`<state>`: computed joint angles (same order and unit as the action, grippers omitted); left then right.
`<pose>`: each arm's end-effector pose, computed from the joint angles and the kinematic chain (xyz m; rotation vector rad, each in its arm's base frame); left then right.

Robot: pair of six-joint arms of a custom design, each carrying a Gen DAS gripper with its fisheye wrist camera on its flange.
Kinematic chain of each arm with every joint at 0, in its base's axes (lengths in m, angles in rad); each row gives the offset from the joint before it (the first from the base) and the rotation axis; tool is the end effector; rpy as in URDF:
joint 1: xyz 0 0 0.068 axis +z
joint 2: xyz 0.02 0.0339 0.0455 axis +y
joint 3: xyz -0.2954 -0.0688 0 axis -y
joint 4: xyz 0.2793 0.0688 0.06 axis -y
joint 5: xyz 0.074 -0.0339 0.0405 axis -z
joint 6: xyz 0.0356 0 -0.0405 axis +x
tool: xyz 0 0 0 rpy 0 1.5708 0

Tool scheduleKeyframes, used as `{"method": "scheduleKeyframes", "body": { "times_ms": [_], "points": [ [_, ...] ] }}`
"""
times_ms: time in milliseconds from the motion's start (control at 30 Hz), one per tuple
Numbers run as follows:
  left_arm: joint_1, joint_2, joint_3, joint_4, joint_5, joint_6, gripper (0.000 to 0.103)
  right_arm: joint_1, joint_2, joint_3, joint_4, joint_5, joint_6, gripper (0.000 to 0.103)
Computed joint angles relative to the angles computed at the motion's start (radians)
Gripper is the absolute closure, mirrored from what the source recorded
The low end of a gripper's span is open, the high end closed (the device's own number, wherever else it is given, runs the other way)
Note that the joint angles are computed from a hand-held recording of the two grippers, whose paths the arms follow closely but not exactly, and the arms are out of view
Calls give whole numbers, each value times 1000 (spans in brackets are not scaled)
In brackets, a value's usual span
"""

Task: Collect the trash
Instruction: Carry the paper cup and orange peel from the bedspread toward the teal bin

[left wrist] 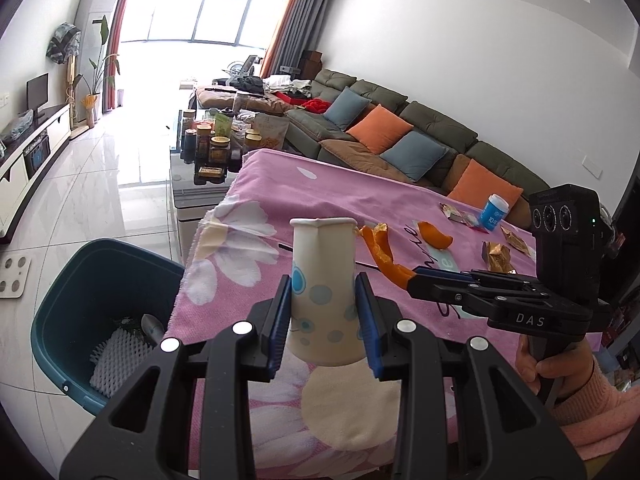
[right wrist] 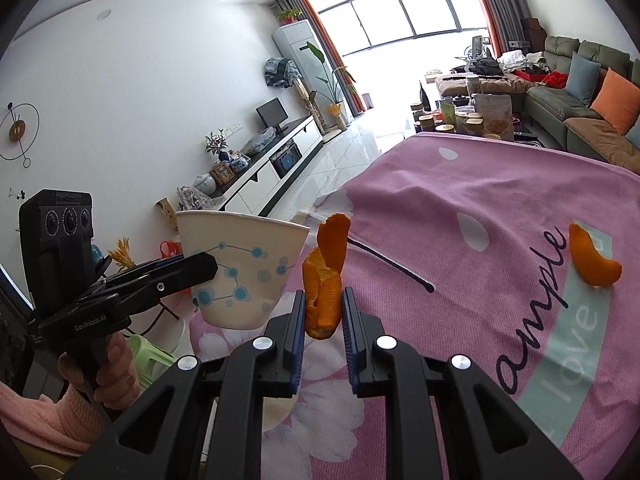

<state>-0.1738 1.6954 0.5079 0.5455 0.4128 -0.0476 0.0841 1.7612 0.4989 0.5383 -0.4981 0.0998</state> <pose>0.2952 -0.0663 0.1062 0.3687 2.1791 -0.5791 0.2943 0.0419 0.0859 -0.2414 2.2626 0.6661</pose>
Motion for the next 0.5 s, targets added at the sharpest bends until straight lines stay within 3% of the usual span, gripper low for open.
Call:
{"method": "scheduleKeyframes", "body": {
  "times_ms": [500],
  "points": [
    [68,-41,-32,-2,-21,6,71,85,30,70,-32,18,7,87]
  ]
}}
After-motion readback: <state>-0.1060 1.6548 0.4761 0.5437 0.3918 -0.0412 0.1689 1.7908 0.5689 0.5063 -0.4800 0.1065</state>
